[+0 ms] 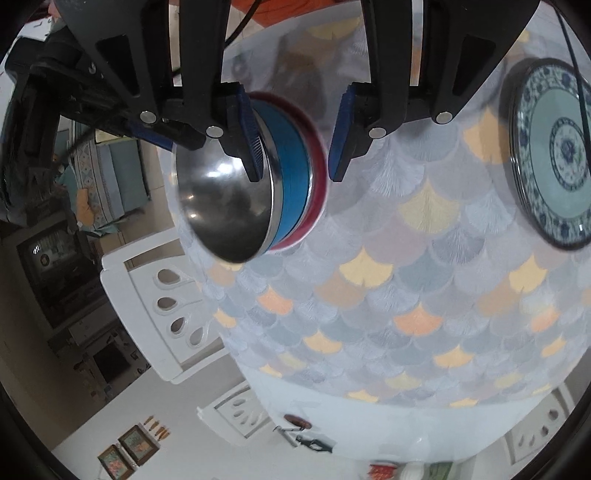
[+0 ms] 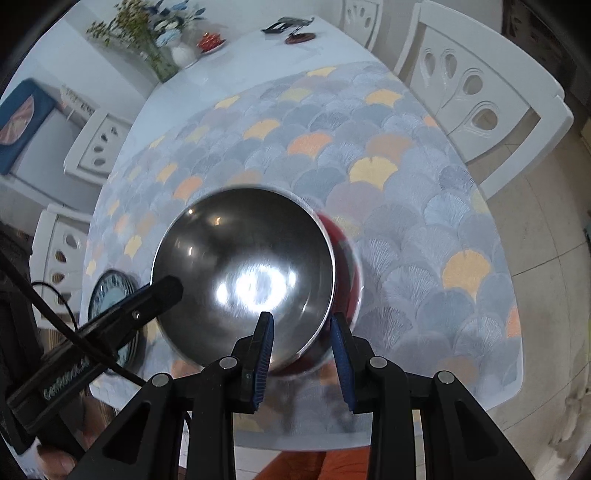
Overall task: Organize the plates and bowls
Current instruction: 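Lower the blue steel bowl into the red steel bowl and open both tools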
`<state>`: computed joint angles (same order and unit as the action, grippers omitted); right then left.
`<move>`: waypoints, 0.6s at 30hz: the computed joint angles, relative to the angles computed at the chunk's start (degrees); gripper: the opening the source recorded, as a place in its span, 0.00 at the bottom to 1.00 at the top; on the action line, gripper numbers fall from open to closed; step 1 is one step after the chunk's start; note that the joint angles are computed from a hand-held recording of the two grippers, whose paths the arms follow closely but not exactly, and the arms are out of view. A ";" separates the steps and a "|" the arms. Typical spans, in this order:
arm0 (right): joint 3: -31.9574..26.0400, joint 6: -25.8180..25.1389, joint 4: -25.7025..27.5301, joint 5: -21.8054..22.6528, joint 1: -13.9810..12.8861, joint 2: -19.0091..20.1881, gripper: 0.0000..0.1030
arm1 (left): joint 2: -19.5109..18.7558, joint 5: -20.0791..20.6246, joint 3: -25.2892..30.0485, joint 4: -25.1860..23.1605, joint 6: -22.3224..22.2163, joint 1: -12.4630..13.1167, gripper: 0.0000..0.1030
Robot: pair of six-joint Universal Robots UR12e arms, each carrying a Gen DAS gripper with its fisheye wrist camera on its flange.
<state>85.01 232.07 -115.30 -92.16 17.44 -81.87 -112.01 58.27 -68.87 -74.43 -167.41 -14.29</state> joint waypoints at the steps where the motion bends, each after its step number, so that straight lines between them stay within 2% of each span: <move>1: 0.13 -0.48 -0.10 0.10 0.21 0.03 0.30 | -0.05 0.42 -0.12 -0.24 -0.44 -0.04 0.33; 5: 0.09 -1.11 -0.35 -0.34 0.72 0.06 0.30 | -0.03 -0.08 -0.51 -0.98 -1.23 0.03 0.33; 10: 0.57 -1.28 -2.11 -1.59 0.52 -1.05 0.30 | 0.80 -1.48 -0.64 1.04 -0.37 0.22 0.33; 14: 0.25 -2.12 -4.65 -4.66 0.89 -2.13 0.30 | 1.26 -3.28 0.17 2.28 0.08 0.39 0.33; 15: 0.05 -2.55 -5.16 -5.50 1.02 -2.32 0.32 | 1.35 -3.73 0.37 2.51 0.11 0.42 0.33; 17: -0.51 -3.34 -6.12 -7.80 1.47 -2.67 0.46 | 1.86 -5.42 0.55 4.08 0.21 0.64 0.33; 18: -0.70 -3.73 -6.83 -9.75 1.83 -2.93 0.57 | 2.16 -5.85 0.58 5.33 0.00 0.70 0.33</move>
<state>84.31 228.34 -122.13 -101.91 19.27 -84.79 -109.85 52.42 -68.29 -69.11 -167.41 -13.60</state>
